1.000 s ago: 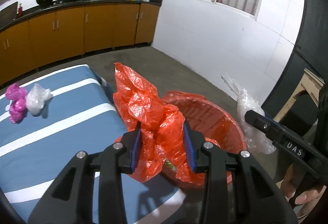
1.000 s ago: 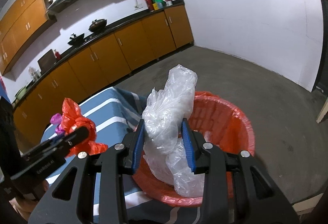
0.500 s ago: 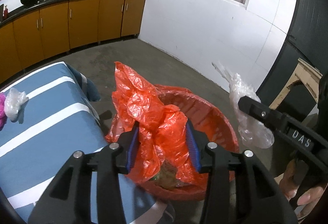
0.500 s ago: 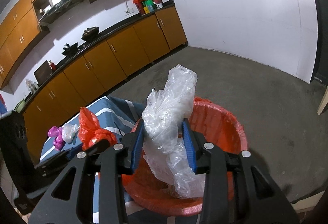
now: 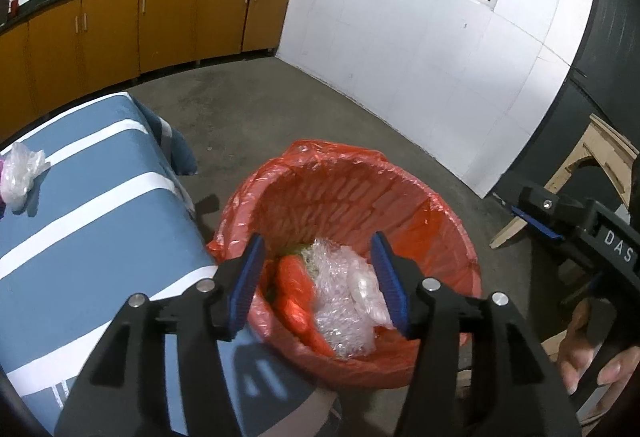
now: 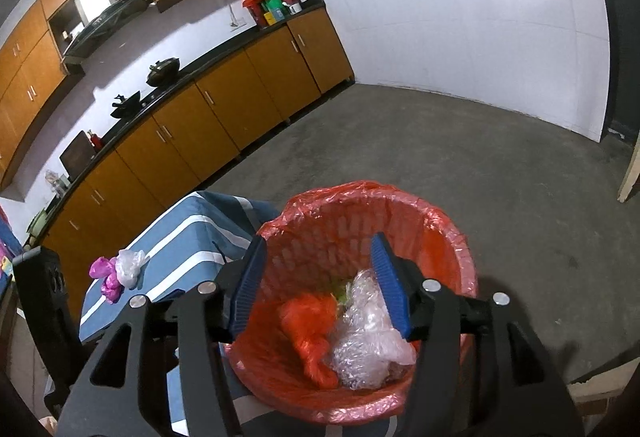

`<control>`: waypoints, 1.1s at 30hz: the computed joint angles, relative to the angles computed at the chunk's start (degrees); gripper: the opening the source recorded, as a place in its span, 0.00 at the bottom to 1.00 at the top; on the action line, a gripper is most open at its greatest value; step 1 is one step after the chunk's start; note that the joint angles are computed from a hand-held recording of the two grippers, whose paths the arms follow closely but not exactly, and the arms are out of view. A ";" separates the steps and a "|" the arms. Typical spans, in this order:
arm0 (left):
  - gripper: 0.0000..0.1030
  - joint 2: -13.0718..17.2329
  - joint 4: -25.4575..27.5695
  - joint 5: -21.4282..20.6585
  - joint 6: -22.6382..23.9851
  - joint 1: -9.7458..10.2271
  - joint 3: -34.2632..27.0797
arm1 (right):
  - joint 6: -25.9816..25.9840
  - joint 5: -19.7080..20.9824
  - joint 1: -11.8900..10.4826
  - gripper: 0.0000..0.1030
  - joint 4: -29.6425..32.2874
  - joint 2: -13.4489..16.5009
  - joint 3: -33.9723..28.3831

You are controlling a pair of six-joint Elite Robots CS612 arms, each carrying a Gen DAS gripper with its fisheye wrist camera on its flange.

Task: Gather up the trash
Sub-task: 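Move both open tools back toward the pink and clear bags on the table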

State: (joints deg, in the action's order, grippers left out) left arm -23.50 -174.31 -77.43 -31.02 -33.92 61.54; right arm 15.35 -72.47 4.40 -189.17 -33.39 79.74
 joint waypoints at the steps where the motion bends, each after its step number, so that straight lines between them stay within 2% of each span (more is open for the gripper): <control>1: 0.54 -0.28 -0.32 1.08 -0.17 -0.08 0.65 | -0.42 -0.40 0.07 0.53 0.00 -0.06 0.02; 7: 0.65 -2.49 -2.56 9.67 -1.34 -0.72 5.54 | -4.44 -2.19 1.04 0.53 0.00 -0.21 -0.33; 10: 0.69 -4.10 -3.49 14.24 -2.88 -0.81 8.91 | -6.42 -1.78 1.85 0.53 0.75 0.07 -1.23; 15: 0.73 -7.21 -4.36 22.60 -7.80 -0.40 15.88 | -10.23 0.49 3.76 0.53 3.46 1.02 -3.97; 21: 0.75 -10.62 -2.37 30.01 -15.52 0.80 23.74 | -14.58 3.49 6.70 0.53 7.41 2.80 -8.51; 28: 0.77 -13.98 1.37 34.76 -25.88 2.62 31.10 | -19.69 5.71 10.30 0.53 12.44 5.31 -13.94; 33: 0.79 -15.40 3.08 36.41 -30.90 3.38 34.33 | -22.97 6.33 12.96 0.53 15.99 7.78 -18.71</control>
